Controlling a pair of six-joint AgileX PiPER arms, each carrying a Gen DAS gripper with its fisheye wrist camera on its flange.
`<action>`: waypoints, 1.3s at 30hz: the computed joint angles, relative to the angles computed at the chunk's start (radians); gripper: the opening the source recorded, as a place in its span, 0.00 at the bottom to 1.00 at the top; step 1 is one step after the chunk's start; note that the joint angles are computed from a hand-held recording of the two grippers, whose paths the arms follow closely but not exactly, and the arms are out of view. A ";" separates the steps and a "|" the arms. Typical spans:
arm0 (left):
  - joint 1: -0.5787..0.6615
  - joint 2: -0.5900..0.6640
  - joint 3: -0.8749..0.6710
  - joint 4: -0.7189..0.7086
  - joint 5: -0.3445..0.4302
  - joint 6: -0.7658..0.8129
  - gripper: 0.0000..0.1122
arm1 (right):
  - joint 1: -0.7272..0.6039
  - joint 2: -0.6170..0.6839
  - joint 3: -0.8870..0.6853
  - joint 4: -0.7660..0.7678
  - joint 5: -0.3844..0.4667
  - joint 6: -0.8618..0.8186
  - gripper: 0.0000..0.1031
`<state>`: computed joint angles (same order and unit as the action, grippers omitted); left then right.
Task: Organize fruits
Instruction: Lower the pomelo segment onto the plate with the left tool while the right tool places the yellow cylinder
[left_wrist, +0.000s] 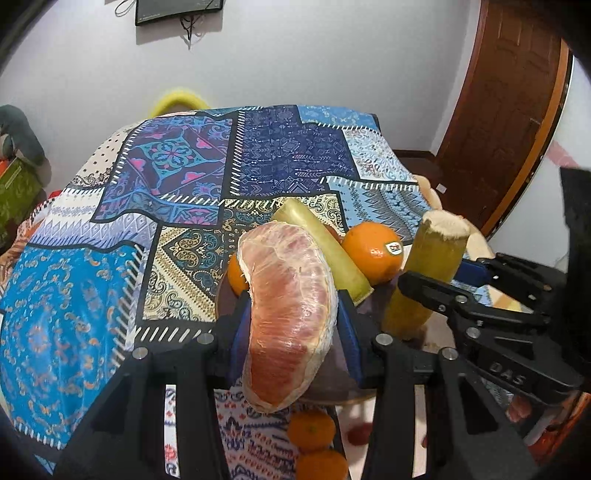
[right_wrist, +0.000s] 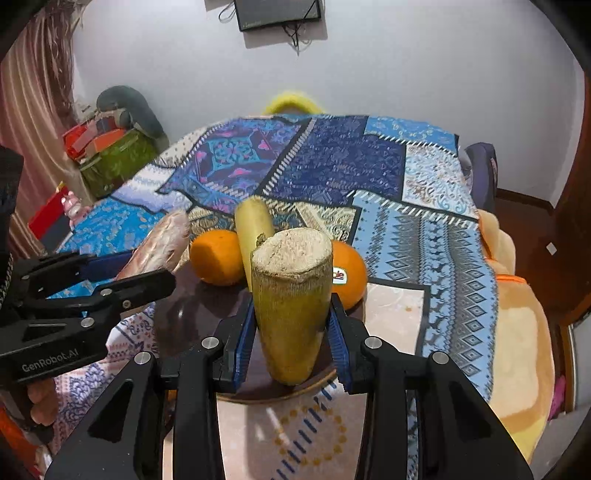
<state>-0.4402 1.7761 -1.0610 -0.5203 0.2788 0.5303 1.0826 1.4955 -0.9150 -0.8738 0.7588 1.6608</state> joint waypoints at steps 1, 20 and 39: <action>-0.008 0.013 -0.008 0.030 -0.010 -0.028 0.39 | -0.004 0.001 -0.002 -0.001 -0.005 -0.004 0.33; -0.025 0.059 -0.046 0.154 -0.022 -0.165 0.45 | -0.061 0.023 0.031 -0.012 -0.093 0.020 0.40; 0.037 -0.348 0.234 0.149 0.065 -0.131 0.45 | 0.305 -0.048 -0.071 0.008 0.342 0.112 0.44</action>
